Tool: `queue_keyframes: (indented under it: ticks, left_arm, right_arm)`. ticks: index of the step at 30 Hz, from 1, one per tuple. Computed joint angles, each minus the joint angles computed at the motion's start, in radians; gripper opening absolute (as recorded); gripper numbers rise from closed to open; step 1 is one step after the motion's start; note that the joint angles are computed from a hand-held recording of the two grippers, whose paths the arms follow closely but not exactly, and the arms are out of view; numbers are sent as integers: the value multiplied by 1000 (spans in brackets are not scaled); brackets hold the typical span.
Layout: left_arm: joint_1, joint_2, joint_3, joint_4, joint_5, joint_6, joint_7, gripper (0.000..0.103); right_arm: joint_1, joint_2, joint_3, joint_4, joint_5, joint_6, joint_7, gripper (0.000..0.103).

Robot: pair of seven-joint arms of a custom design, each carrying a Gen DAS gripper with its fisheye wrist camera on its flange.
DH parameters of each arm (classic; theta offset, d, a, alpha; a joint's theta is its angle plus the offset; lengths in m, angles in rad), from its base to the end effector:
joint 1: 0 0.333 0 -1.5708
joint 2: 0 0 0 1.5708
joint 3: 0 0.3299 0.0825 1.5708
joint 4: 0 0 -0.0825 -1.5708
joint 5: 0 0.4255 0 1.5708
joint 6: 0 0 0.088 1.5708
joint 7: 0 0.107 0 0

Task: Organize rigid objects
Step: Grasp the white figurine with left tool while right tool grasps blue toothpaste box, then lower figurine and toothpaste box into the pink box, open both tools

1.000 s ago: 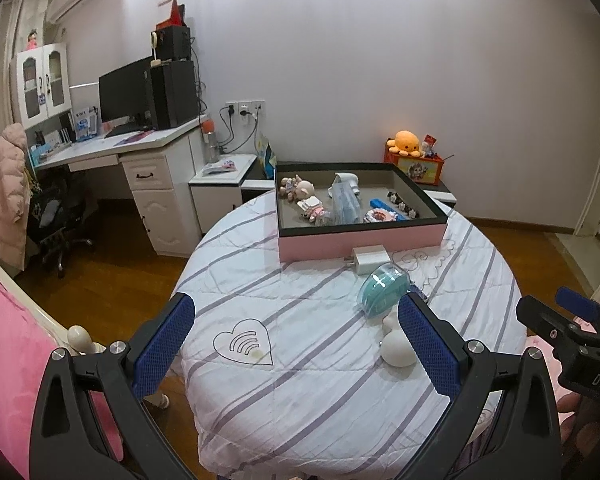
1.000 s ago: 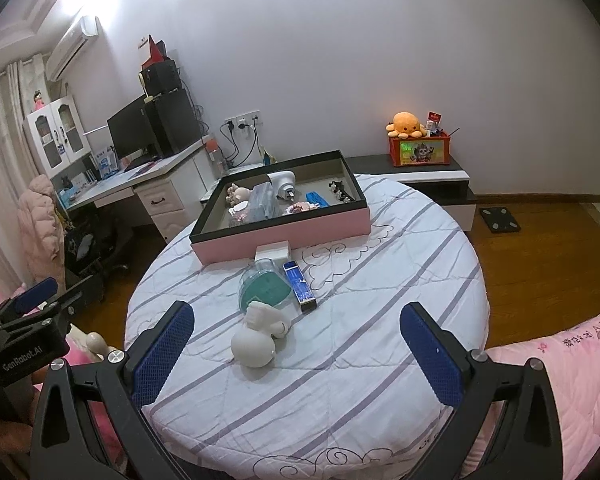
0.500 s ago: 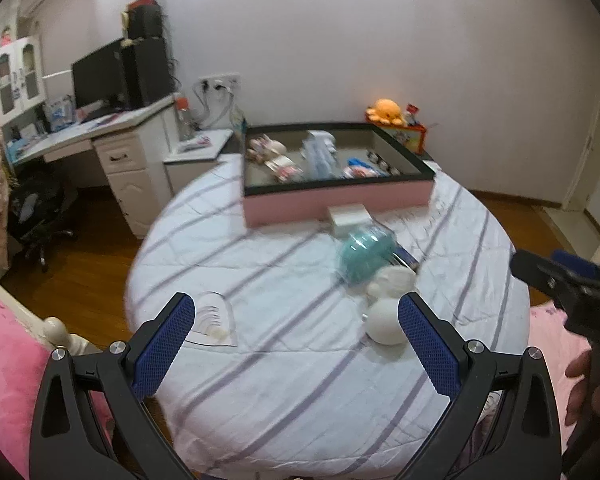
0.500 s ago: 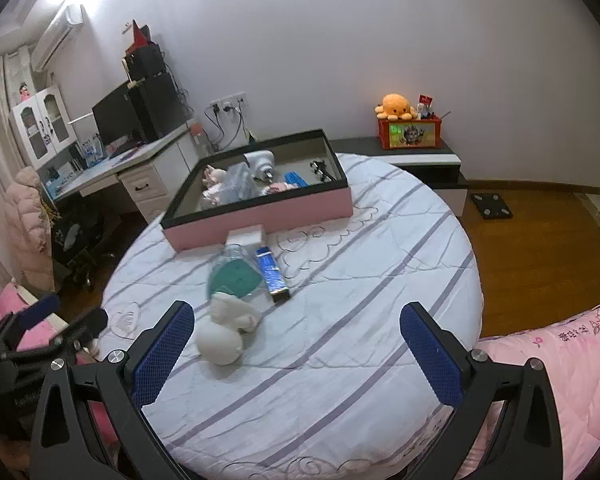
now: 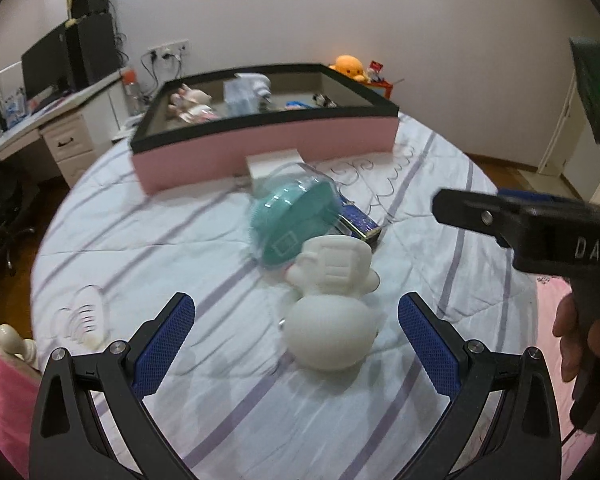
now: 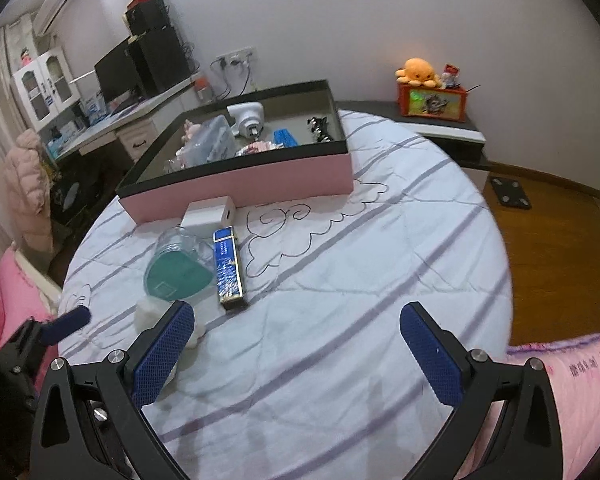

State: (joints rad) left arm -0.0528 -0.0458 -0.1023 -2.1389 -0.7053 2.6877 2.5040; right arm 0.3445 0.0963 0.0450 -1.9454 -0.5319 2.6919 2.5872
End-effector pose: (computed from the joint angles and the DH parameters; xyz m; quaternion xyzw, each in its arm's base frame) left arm 0.6021 -0.0737 0.4795 -0.4591 0.8117 -0.3218 0.1639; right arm 0.6076 0.2664 0.4981 -0.5824 0.7297 -0.2067 0.2926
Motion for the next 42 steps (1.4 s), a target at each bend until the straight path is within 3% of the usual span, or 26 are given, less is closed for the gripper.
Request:
queue_keyframes:
  ticks: [3, 6, 8, 11, 14, 16, 20, 21, 23, 24, 36, 42]
  left_arm:
    - [-1, 33, -7, 16, 5, 0, -9, 102]
    - [12, 67, -13, 42, 53, -28, -73, 89]
    - [23, 66, -18, 49, -3, -38, -28, 80]
    - [28, 77, -23, 58, 37, -28, -32, 66]
    - [39, 86, -25, 73, 34, -43, -20, 53]
    - [46, 94, -26, 87, 27, -62, -14, 53]
    - [56, 98, -29, 97, 15, -78, -1, 53]
    - [57, 97, -30, 97, 12, -79, 0, 53]
    - [59, 97, -30, 98, 5, -84, 3, 53]
    - [61, 96, -30, 99, -1, -88, 4, 53]
    - [68, 57, -15, 86, -56, -99, 48, 53]
    - [69, 38, 4, 109, -100, -113, 81, 53]
  right_arm:
    - [-15, 46, 7, 43, 95, 3, -127, 103]
    - [-15, 96, 10, 98, 170, -14, -239, 98]
    - [-9, 130, 9, 137, 198, -32, -295, 96]
    - [7, 177, 5, 194, 225, -63, -367, 92]
    - [26, 216, -5, 243, 235, -93, -413, 76]
    - [54, 239, -26, 275, 197, -134, -401, 68]
    - [81, 255, -49, 289, 144, -136, -371, 63]
    - [83, 255, -51, 289, 139, -131, -368, 56]
    - [89, 251, -53, 286, 123, -129, -363, 27]
    - [88, 251, -51, 287, 125, -129, -365, 21]
    - [70, 139, -45, 146, 122, -21, -251, 21]
    - [53, 107, -33, 140, 109, 2, -231, 21]
